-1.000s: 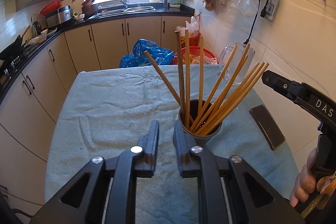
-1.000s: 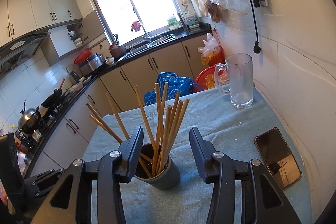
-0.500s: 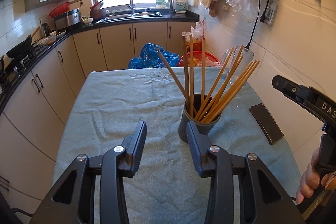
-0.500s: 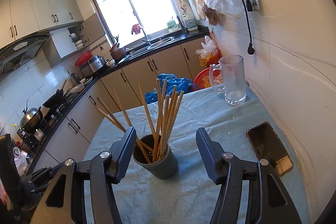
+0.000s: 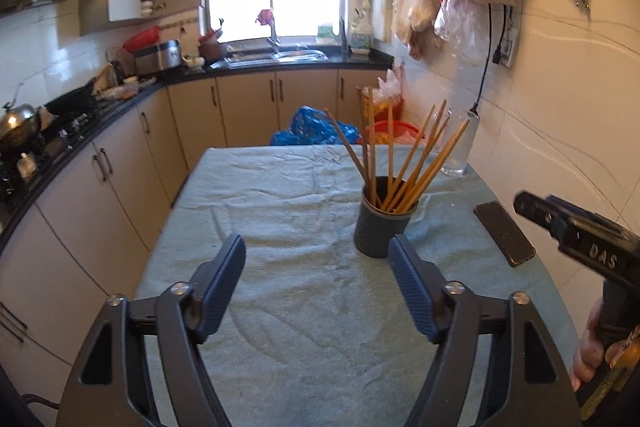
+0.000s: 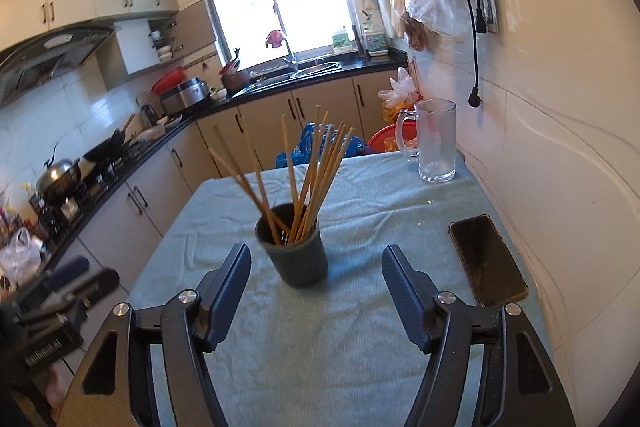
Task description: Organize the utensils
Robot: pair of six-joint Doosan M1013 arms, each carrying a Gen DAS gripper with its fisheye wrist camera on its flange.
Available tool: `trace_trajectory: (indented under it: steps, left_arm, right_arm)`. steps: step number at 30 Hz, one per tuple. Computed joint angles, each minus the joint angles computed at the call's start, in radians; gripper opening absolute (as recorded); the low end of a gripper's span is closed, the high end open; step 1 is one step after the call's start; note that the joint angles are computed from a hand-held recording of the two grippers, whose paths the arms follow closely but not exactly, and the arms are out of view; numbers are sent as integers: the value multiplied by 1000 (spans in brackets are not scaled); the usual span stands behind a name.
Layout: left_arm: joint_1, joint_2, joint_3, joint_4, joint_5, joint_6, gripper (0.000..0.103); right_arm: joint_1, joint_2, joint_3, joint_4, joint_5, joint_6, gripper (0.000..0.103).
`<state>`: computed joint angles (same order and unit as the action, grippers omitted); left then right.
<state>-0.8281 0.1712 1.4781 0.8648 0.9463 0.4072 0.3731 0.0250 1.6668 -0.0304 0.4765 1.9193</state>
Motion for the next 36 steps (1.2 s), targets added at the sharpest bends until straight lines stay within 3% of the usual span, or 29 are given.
trace_trajectory:
  steps: [8,12,17,26,36]
  left_arm:
    - [-81,-62,86,273,127,-252,100]
    - [-118,-79,115,375,189,-308,103]
    - [-136,-90,132,383,184,-342,103]
    - [-127,-87,154,333,181,-344,103]
    - [-99,-55,141,236,172,-276,103]
  right_arm:
    - [52,-74,50,-245,16,126,79]
    - [85,-104,65,-436,57,204,86]
    - [136,-124,92,-640,113,318,89]
    - [127,-121,140,-497,41,367,89]
    - [134,-95,160,-453,2,473,89]
